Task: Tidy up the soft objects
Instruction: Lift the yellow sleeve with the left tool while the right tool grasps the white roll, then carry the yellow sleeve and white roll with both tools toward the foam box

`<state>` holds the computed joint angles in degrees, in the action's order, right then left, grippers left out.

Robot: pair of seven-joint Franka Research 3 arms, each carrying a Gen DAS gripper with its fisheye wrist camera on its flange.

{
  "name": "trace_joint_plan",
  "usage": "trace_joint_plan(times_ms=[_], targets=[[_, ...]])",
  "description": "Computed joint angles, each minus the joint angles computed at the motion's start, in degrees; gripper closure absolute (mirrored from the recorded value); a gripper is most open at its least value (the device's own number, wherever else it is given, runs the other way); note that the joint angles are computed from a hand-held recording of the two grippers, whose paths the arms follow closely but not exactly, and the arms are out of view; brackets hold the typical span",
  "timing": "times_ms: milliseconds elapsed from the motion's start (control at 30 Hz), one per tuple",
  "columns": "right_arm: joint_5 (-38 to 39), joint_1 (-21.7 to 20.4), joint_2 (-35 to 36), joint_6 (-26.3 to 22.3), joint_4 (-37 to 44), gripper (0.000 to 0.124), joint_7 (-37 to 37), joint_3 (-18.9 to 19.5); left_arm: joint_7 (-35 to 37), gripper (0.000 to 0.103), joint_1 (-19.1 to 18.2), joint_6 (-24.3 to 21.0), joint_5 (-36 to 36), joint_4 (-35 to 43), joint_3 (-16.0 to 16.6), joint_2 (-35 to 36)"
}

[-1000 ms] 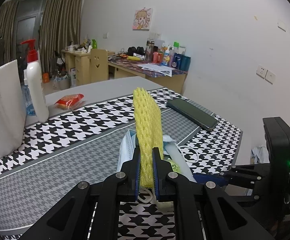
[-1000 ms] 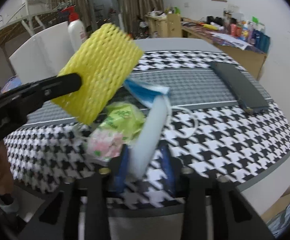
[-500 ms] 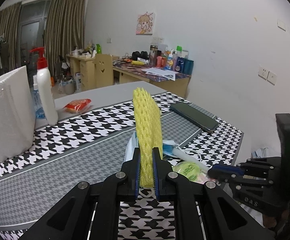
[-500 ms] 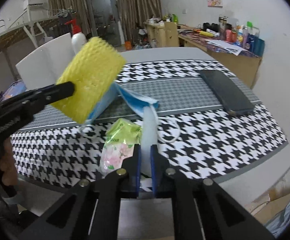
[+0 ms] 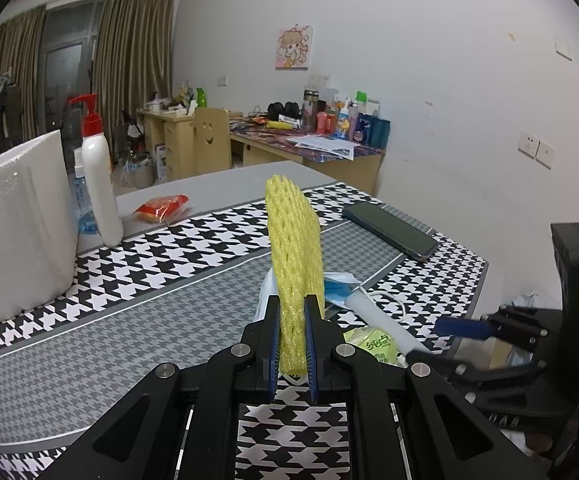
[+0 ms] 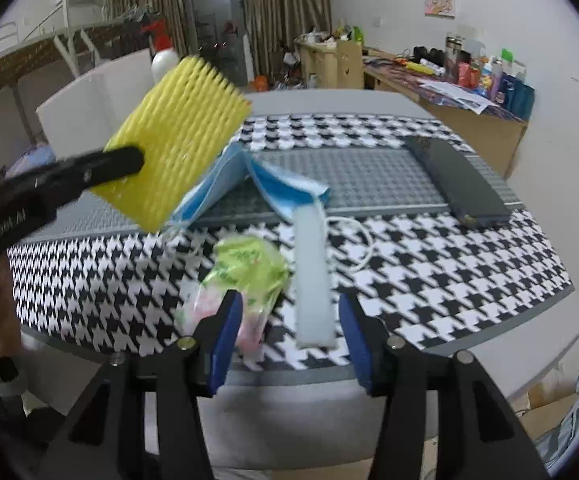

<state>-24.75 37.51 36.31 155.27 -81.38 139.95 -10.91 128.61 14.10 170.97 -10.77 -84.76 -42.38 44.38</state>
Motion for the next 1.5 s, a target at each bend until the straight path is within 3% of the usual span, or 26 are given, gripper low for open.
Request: trace_joint_plan(times_ms=[100, 467, 667, 733, 900, 1367, 1500], targets=[[-0.9, 0.6, -0.2, -0.2, -0.3, 0.069, 1.8, -1.2, 0.0, 0.091, 0.4, 0.1, -0.1, -0.3, -0.2, -0.1], [1.8, -2.5, 5.4, -6.4, 7.8, 0.080, -5.0, 1.7, -1.9, 0.091, 1.1, 1.6, 0.9, -2.0, -0.4, -1.1], [3.5, -2.6, 6.6, -7.0, 9.4, 0.083, -6.4, 1.6, -2.9, 0.091, 2.5, 2.4, 1.6, -3.3, -1.4, -1.7], [4.9, -3.6, 6.3, -5.8, 8.9, 0.099, -7.9, 2.7, -3.4, 0.091, 2.6, 2.7, 2.1, -3.6, -1.4, -1.9], [8.4, -5.0, 4.9, -2.5, 6.9, 0.111, -10.3, 3.9, -5.1, 0.091, 2.6, 3.4, 3.4, -3.6, -0.9, -2.1], [13.4, -3.4, -0.7, 8.7, -1.5, 0.111, -10.4, 1.9, -8.4, 0.091, 3.4, 5.1, 7.1, -3.7, -1.7, -1.8], [13.0, -1.6, -2.0, 11.0, -3.5, 0.111, -8.2, -0.6, -9.1, 0.092, 4.5, 5.9, 8.4, -4.7, -2.7, -2.0]])
